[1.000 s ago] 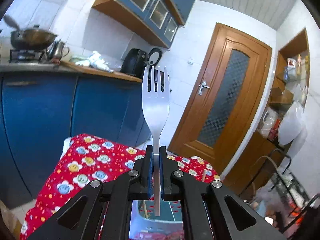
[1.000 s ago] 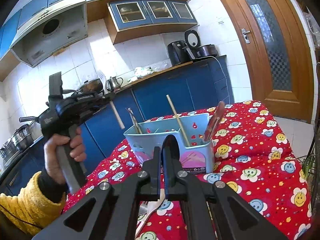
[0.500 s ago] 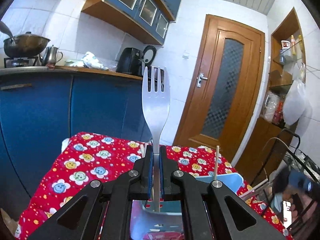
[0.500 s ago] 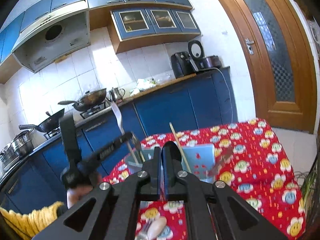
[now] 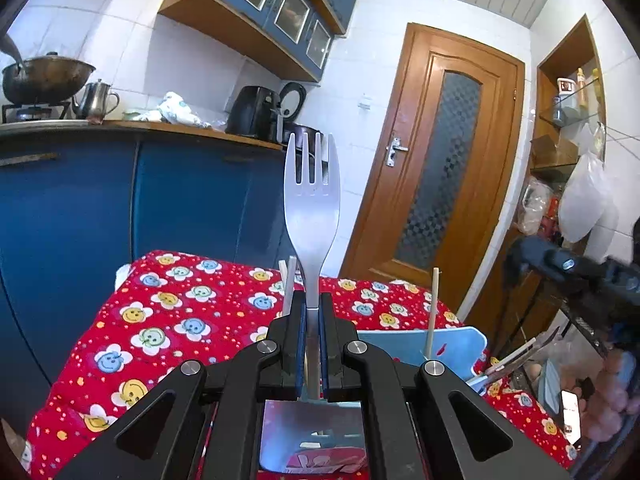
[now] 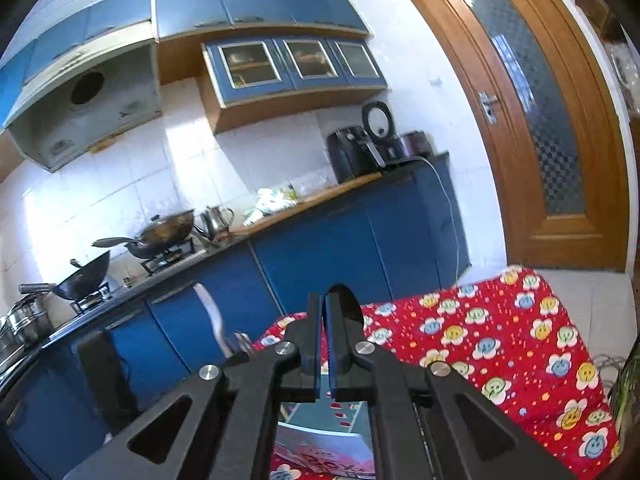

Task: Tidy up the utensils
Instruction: 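Lower the white fork into the box with the left tool while the right tool lowers too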

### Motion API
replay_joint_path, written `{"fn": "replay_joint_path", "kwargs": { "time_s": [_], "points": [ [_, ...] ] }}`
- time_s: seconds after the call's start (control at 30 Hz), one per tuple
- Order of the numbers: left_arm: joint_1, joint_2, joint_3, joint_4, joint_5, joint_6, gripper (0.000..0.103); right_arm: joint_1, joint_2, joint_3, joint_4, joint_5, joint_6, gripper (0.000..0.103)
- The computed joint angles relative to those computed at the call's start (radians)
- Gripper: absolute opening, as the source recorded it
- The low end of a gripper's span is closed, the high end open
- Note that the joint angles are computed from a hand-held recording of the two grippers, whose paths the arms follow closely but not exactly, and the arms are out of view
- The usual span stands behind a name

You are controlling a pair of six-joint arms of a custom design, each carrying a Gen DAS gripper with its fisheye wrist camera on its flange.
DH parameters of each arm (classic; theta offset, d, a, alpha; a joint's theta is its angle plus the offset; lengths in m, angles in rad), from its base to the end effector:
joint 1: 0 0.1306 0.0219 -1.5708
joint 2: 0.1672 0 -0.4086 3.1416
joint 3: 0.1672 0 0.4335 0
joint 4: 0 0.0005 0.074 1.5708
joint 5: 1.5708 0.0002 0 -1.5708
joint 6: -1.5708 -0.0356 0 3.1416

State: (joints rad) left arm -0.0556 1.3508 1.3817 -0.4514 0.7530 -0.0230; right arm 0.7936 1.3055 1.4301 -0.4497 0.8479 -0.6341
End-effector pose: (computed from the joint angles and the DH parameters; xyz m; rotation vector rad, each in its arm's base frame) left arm 0.5226 -0.0540 0.5110 0.5573 1.8661 -0.7657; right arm 0.3731 0.3405 0.5598 0.4143 1.7404 0.2197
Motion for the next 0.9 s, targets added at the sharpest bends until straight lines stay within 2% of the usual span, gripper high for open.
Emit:
{"fn": "replay_joint_path", "kwargs": {
  "time_s": [0.2, 0.27, 0.5, 0.67, 0.9],
  "points": [
    [-0.005, -0.001, 0.004, -0.038, 0.006, -0.034, 0.006, -0.03, 0.016, -0.005, -0.077, -0.039, -0.1, 0.005],
    [-0.006, 0.0, 0.011, -0.061, 0.011, -0.046, 0.014, -0.033, 0.017, -0.009, -0.082, -0.047, -0.114, 0.005],
    [-0.003, 0.001, 0.033, -0.126, 0.036, -0.072, 0.017, -0.014, 0.016, -0.004, -0.063, -0.018, -0.08, 0.012],
    [0.005, -0.011, 0.047, -0.16, 0.055, -0.078, 0.027, 0.011, -0.001, -0.012, -0.036, 0.004, -0.058, 0.013],
    [0.027, -0.041, 0.061, -0.23, 0.086, -0.13, 0.029, 0.06, -0.02, -0.013, -0.027, 0.046, -0.046, 0.017]
  ]
}}
